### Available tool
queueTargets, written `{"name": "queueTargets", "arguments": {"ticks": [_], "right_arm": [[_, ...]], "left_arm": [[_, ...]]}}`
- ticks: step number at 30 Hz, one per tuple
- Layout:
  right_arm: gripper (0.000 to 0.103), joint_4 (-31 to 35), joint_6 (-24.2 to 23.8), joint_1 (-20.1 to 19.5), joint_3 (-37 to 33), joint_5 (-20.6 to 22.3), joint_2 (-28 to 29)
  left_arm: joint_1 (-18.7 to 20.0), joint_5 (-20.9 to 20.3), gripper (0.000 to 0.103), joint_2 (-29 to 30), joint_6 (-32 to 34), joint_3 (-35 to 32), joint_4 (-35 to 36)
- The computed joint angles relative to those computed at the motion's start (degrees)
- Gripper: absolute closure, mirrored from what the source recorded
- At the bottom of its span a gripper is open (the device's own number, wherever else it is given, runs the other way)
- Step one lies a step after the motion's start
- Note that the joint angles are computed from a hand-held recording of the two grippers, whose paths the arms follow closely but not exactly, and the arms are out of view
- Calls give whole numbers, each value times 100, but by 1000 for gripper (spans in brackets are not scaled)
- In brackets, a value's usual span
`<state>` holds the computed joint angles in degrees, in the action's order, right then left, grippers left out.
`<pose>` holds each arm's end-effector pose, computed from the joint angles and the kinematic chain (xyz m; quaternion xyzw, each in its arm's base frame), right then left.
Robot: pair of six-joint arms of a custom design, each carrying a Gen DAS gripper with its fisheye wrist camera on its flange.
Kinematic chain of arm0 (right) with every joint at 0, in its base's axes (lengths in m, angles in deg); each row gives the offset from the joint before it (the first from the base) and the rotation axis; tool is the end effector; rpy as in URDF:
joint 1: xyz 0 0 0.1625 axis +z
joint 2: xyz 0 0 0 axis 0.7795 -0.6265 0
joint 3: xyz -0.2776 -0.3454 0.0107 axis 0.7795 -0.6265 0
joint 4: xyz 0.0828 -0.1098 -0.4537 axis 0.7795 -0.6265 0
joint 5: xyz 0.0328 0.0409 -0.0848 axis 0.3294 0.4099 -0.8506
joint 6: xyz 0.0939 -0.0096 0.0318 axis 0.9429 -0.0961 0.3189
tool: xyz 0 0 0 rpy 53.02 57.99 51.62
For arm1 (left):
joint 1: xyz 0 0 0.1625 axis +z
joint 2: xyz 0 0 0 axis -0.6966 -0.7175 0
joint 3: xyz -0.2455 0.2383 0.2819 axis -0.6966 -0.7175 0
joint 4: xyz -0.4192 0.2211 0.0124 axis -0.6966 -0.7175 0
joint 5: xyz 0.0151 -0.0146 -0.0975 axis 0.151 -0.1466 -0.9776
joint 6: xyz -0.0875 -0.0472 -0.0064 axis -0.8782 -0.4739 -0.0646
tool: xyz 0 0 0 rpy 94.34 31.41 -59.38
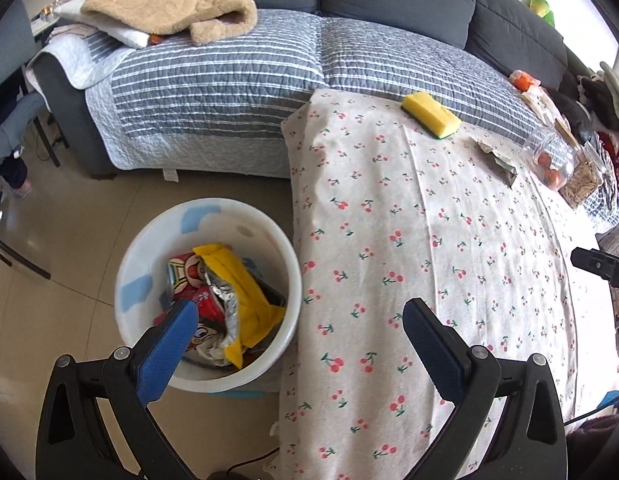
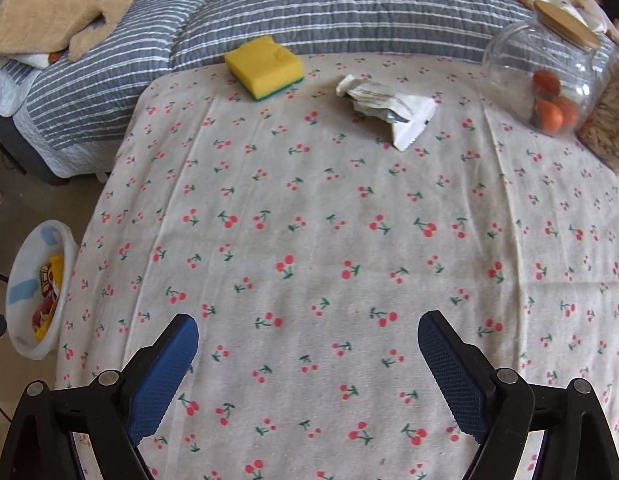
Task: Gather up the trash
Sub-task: 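Grasp the yellow sponge with the left gripper while the right gripper grasps the white wrapper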
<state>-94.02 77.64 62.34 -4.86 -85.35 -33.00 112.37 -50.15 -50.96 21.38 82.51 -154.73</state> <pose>0.3860 -0.6867 0.0103 0.2681 -0.9178 0.1127 0.2703 0.0155 -0.5476 0.3645 -0.0873 0.8612 -0.3242 0.3816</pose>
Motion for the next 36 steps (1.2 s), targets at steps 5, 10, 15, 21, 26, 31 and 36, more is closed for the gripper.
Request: {"name": "queueTargets", "arguments": {"ticks": [5,10,15,21,26,31,36], "right_arm": [[8,26,-38,-66,-67,-113,-27],[7,49,-31,-215,-177,-194,-43],[7,-24,-65,-382,-235,-182,-52],[7,16,55,-595,-497,-209,43],[7,-30,190,-734,-908,-5,241],[7,395,627,-800,-1688,505,658],[8,446,600,-780,-2595,689,1294]], "left_arm": [[-25,-108,0,464,175,-267,-235],[-19,-207,0,918,354,-561,-424],[50,-255,0,1355,428,-864,-556],[186,-303,0,1834,560,-1249,-693],[325,-330,0,2075,460,-1506,-826],[415,-193,0,2216,530,-1829,-702],[590,-380,0,2268,384,-2127,-672]]}}
